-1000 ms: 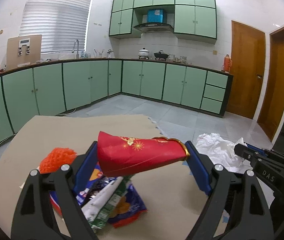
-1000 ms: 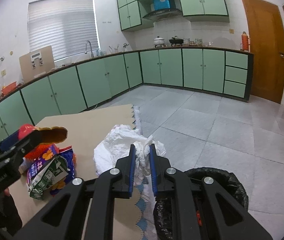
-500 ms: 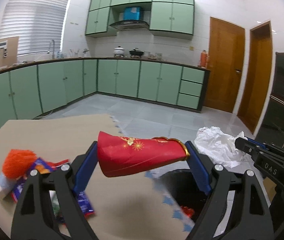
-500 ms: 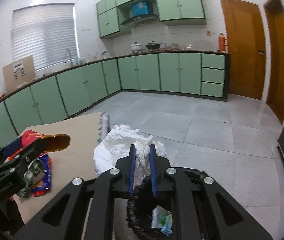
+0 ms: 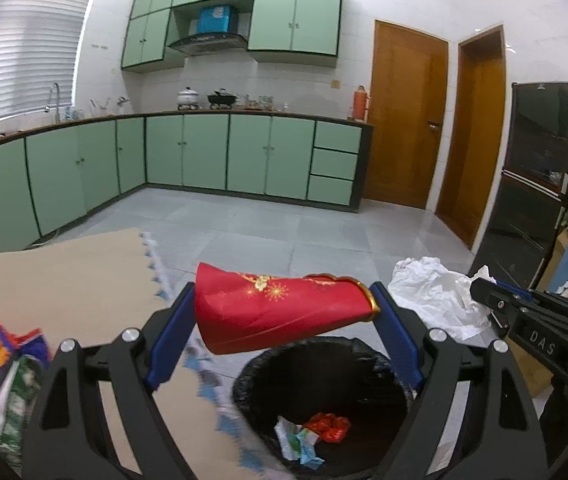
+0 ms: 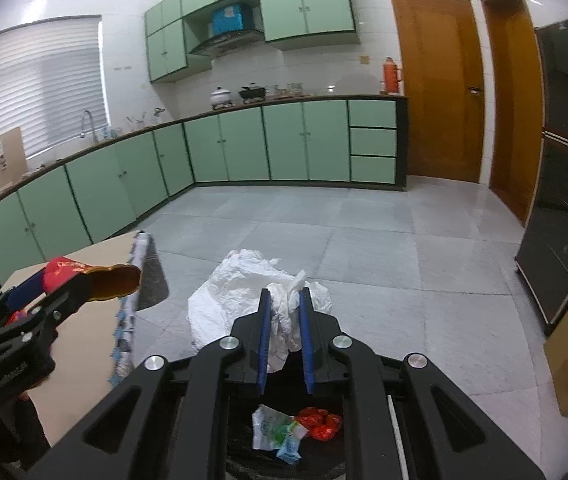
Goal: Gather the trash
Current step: 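Carry the tissue and red can over the black bin with both tools, then open both grippers to drop the tissue and red can into the bin, then move both open tools back from the bin to the trash pile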
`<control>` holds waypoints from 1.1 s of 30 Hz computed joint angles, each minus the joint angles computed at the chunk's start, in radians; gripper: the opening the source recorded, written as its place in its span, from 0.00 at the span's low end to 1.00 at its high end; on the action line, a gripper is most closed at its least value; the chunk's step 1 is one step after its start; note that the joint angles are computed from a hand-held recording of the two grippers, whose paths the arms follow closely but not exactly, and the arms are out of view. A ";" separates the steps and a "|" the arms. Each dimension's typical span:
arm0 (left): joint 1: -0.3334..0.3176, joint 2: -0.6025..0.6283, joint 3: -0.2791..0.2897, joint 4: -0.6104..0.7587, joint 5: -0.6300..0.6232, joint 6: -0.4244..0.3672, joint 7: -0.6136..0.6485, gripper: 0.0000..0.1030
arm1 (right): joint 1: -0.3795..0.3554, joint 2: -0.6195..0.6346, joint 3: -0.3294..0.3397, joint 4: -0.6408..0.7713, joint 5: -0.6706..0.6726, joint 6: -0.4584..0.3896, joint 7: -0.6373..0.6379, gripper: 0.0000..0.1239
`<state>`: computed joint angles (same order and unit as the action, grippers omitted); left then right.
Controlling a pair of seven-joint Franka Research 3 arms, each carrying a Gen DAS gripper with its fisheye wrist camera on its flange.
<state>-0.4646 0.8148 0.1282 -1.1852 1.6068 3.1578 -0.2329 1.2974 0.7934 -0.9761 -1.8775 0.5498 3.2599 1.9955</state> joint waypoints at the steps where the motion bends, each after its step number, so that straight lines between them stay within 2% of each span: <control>1: 0.006 0.013 -0.014 0.010 -0.034 -0.003 0.045 0.79 | -0.001 0.002 -0.001 -0.005 0.004 -0.005 0.004 0.11; 3: 0.013 0.040 -0.036 0.026 -0.120 -0.004 0.151 0.79 | -0.011 0.003 0.006 -0.012 0.005 -0.008 0.013 0.11; 5: 0.039 0.072 -0.092 0.042 -0.236 -0.014 0.305 0.79 | -0.030 0.004 0.018 -0.014 0.000 -0.013 0.022 0.11; 6: 0.063 0.094 -0.141 0.055 -0.304 -0.030 0.405 0.79 | -0.041 0.005 0.025 -0.014 -0.003 -0.017 0.027 0.11; 11: 0.113 0.154 -0.256 0.098 -0.478 -0.063 0.666 0.79 | -0.100 0.008 0.068 -0.001 -0.035 -0.031 0.054 0.11; 14: 0.160 0.192 -0.357 0.120 -0.580 -0.091 0.840 0.80 | -0.175 -0.011 0.139 0.018 -0.073 -0.038 0.052 0.15; 16: 0.180 0.210 -0.404 0.130 -0.635 -0.102 0.921 0.80 | -0.207 -0.008 0.164 0.031 -0.095 -0.045 0.061 0.21; 19: 0.191 0.223 -0.432 0.138 -0.698 -0.110 0.988 0.81 | -0.231 0.003 0.179 0.043 -0.128 -0.067 0.087 0.22; 23: 0.174 0.215 -0.400 0.134 -0.745 -0.097 1.010 0.82 | -0.219 -0.003 0.170 0.013 -0.153 -0.055 0.124 0.25; 29: 0.106 0.144 -0.248 0.054 -0.781 -0.032 0.935 0.83 | -0.149 0.014 0.099 -0.002 -0.158 -0.059 0.160 0.41; 33: 0.041 0.073 -0.105 -0.039 -0.804 0.030 0.859 0.86 | -0.062 0.049 0.012 -0.011 -0.146 -0.065 0.203 0.67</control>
<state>-0.4240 0.8881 0.0235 -1.2238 0.8026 3.1882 0.6259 1.2354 0.8423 -0.9644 -1.8883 0.4040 3.1944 2.1988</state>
